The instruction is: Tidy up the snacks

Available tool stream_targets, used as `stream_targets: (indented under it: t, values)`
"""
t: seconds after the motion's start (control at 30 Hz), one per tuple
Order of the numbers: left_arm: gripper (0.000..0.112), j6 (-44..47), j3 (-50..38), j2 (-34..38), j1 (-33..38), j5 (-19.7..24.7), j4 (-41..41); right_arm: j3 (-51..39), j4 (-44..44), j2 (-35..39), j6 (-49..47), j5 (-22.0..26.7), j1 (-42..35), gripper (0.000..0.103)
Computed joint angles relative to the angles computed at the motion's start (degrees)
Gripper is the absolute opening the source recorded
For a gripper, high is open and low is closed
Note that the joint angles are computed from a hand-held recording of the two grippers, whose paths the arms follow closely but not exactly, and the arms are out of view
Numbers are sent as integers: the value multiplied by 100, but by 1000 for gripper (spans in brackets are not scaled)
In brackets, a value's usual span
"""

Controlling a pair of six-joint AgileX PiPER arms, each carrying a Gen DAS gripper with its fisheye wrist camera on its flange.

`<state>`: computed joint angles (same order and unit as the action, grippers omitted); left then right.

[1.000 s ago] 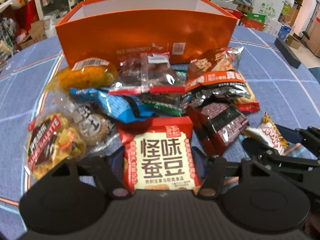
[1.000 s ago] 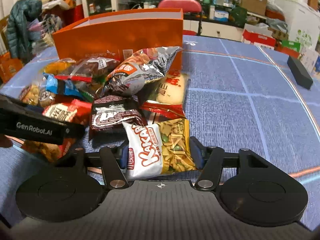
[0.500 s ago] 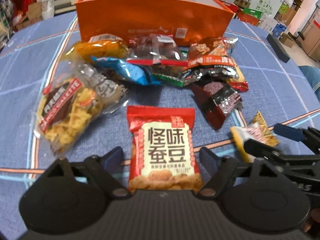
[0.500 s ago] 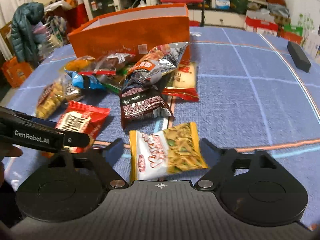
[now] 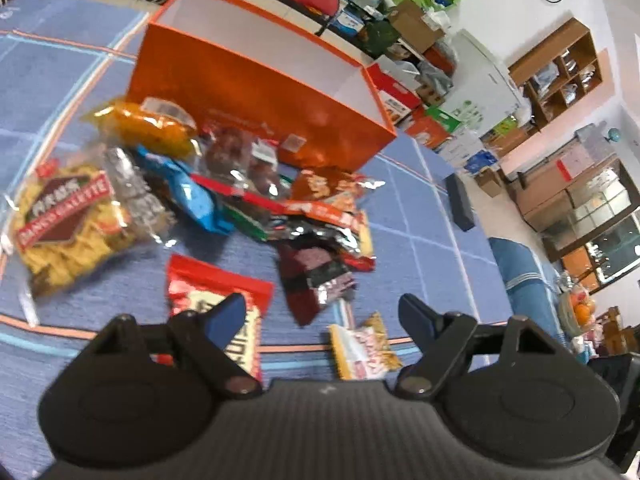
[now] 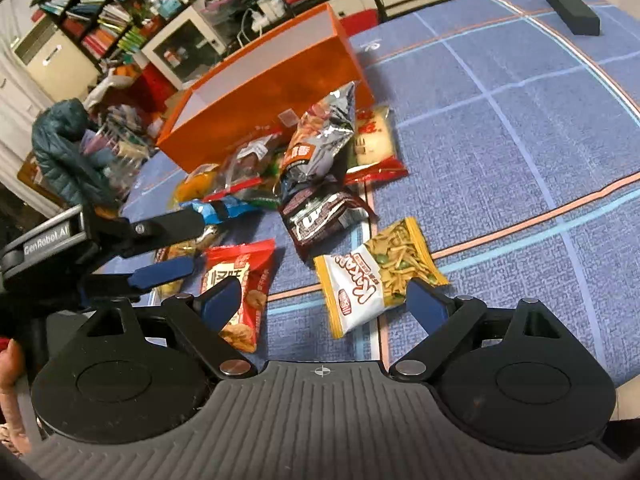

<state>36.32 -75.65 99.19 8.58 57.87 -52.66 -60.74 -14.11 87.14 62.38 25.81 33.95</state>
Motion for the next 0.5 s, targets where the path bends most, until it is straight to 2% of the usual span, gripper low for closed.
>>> stream_targets:
  t: [0.07, 0.1, 0.2, 0.27, 0.43, 0.5]
  values:
    - [81, 22, 106, -126, 33, -216, 168, 46, -100, 45, 52, -76, 0, 81]
    - [81, -8, 200, -259, -29, -515, 467, 14, -403, 116, 237, 18, 65, 81]
    - [81, -205, 418, -406, -230, -1188, 1493, -62, -1773, 349, 1045, 632, 390, 81]
    - [81, -216, 507, -341, -271, -1243, 1757, -52, -2356, 511, 1345, 837, 560, 81]
    - [81, -222, 494, -126, -321, -1378, 2012, 24, -3001, 508, 1678, 572, 828, 81]
    - [81, -93, 309, 10, -188, -1228, 1872, -125, -2888, 606, 1416, 321, 968, 81]
